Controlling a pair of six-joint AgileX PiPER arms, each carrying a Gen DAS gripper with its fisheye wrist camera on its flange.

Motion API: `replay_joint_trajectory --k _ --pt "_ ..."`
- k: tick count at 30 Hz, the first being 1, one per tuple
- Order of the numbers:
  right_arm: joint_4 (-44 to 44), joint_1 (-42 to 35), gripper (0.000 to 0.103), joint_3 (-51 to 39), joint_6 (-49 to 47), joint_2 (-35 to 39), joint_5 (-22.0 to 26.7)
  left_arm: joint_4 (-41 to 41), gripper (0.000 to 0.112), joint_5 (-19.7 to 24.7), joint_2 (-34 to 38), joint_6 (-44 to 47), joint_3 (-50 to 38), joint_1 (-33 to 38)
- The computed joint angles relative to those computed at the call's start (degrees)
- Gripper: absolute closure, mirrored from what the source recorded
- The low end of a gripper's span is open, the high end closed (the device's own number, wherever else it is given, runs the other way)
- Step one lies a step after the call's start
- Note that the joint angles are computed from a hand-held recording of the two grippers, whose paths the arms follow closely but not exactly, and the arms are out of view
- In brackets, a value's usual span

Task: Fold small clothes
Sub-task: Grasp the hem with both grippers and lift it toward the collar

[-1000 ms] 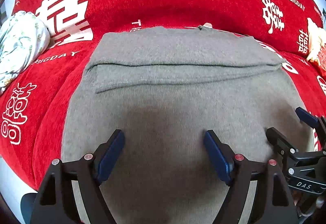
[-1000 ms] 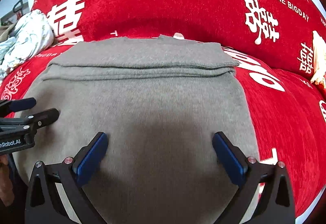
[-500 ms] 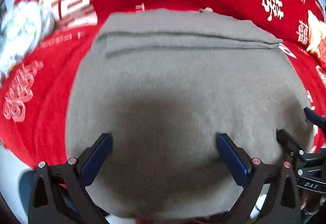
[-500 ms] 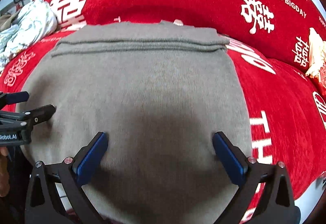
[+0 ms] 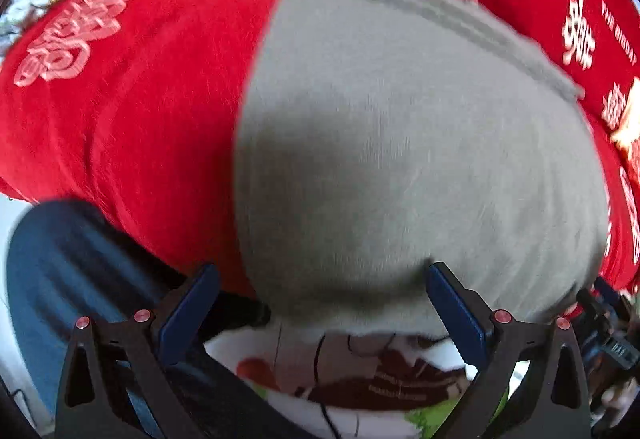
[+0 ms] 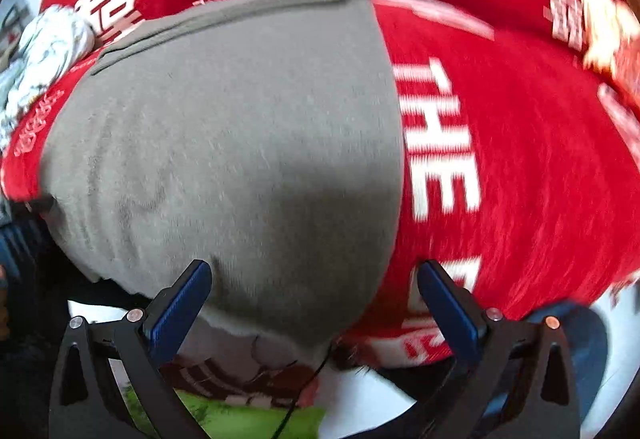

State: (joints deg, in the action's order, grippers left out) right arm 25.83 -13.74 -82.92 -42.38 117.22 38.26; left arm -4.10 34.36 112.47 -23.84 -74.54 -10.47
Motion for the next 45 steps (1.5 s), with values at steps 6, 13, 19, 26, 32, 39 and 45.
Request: replay_joint_trajectory --k 6,13,19,26,32,39,45 --pt "0.4 3.0 0.005 2.9 -2.0 -0.9 0.0 -3.1 0.018 4.2 4.7 5.8 -4.4 -2.8" --pt "2.2 1.9 0.087 3.2 -4.5 -2.6 1.5 -5.3 0.091 1.9 -0.7 8.6 1.4 -2.5" --pt "18.9 -5.1 0.088 -1.7 -16.3 -2.0 13.6 -6.5 0.099 -1.1 -7.8 11.0 6.0 -2.8" --pt "28.5 -6.1 0.088 -11.4 -14.8 0.8 18.4 -2.7 0.099 -1.4 -8.9 8.3 -1.0 -1.0" --pt "27.0 -2.5 0.088 -28.2 -3.0 9.0 17.4 3.8 0.099 3.3 0.5 3.2 -19.9 -0.2" --pt "15.2 0.3 0.082 -42.1 8.3 18.6 19.8 -0.4 0.089 7.1 8.3 6.1 -26.0 2.2" --pt "21.7 -2.7 0.034 -23.3 -4.0 8.2 12.8 -5.9 0.019 -5.2 -2.8 9.1 -7.4 3.4"
